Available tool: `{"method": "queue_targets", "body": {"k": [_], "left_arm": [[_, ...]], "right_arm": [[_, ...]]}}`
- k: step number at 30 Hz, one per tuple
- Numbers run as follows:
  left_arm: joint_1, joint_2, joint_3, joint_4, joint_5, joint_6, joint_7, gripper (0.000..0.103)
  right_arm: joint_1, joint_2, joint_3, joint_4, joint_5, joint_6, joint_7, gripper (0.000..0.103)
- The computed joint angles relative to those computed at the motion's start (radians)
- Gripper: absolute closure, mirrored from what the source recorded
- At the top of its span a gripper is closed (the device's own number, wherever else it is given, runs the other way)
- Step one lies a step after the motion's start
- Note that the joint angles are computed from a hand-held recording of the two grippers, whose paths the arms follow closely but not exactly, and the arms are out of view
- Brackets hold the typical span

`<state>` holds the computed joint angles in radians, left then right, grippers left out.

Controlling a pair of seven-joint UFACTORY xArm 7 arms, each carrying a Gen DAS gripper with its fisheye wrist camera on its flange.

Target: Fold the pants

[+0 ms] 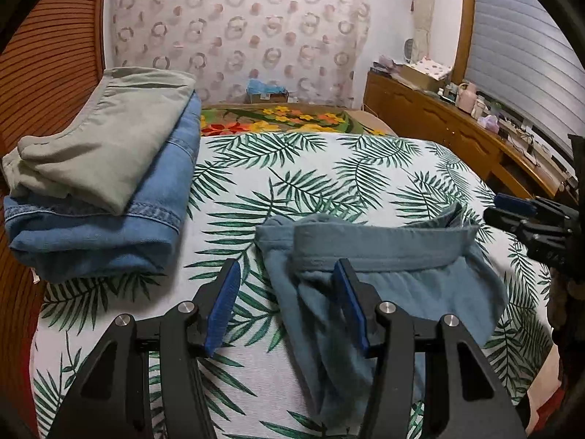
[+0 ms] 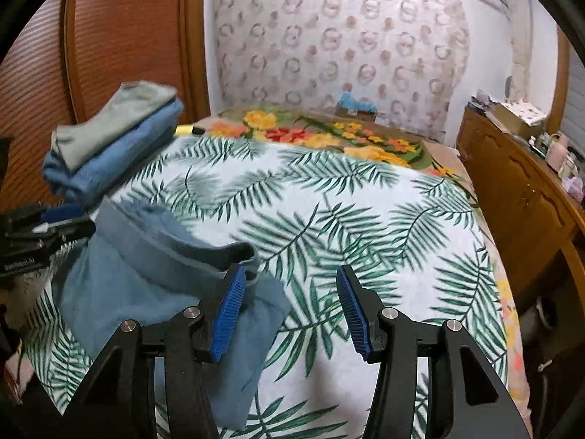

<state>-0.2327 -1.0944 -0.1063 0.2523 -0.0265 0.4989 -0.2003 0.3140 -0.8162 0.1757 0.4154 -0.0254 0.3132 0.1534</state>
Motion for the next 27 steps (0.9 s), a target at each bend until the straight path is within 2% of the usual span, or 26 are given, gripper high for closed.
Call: {"method": "queue_targets", "body": {"k": [3, 7, 13, 19, 22, 23, 24, 26, 27], "left_arm": [[-0.005, -0.003, 0.006, 0.001, -0.002, 0.004, 0.004, 0.049], [-0.029, -0.019, 0.026, -0.003, -0.017, 0.011, 0.026, 0.049], [-0.065, -0.070, 0.017, -0.020, -0.039, 0.047, 0.031, 0.049], [-0.104, -0.105, 0.012, -0.037, -0.061, 0.077, 0.036, 0.049], [-0.120, -0.114, 0.014, -0.046, -0.069, 0.084, 0.041, 0.049], [-0.123, -0.116, 0.015, -0.048, -0.070, 0.089, 0.043, 0.049], [-0.126, -0.119, 0.015, -0.048, -0.072, 0.096, 0.044, 0.049], [-0.127, -0.127, 0.014, -0.051, -0.074, 0.104, 0.044, 0.049], [-0.127, -0.134, 0.015, -0.054, -0.075, 0.110, 0.045, 0.049]], "right_arm": [[0.033, -0.026, -0.032, -0.021, 0.018, -0.001, -0.017, 0.049], [0.132, -0.022, -0.120, -0.041, 0.079, -0.007, -0.097, 0.049], [0.195, -0.018, -0.179, -0.050, 0.147, 0.007, -0.210, 0.049], [0.194, 0.046, -0.165, -0.010, 0.179, 0.012, -0.275, 0.050], [0.216, 0.129, -0.198, 0.044, 0.224, 0.027, -0.310, 0.062], [0.227, 0.157, -0.216, 0.068, 0.249, 0.045, -0.323, 0.069], [0.244, 0.180, -0.237, 0.086, 0.278, 0.048, -0.348, 0.073], [0.262, 0.212, -0.259, 0.116, 0.331, 0.048, -0.392, 0.092], [0.278, 0.224, -0.277, 0.131, 0.364, 0.051, -0.420, 0.093]]}}
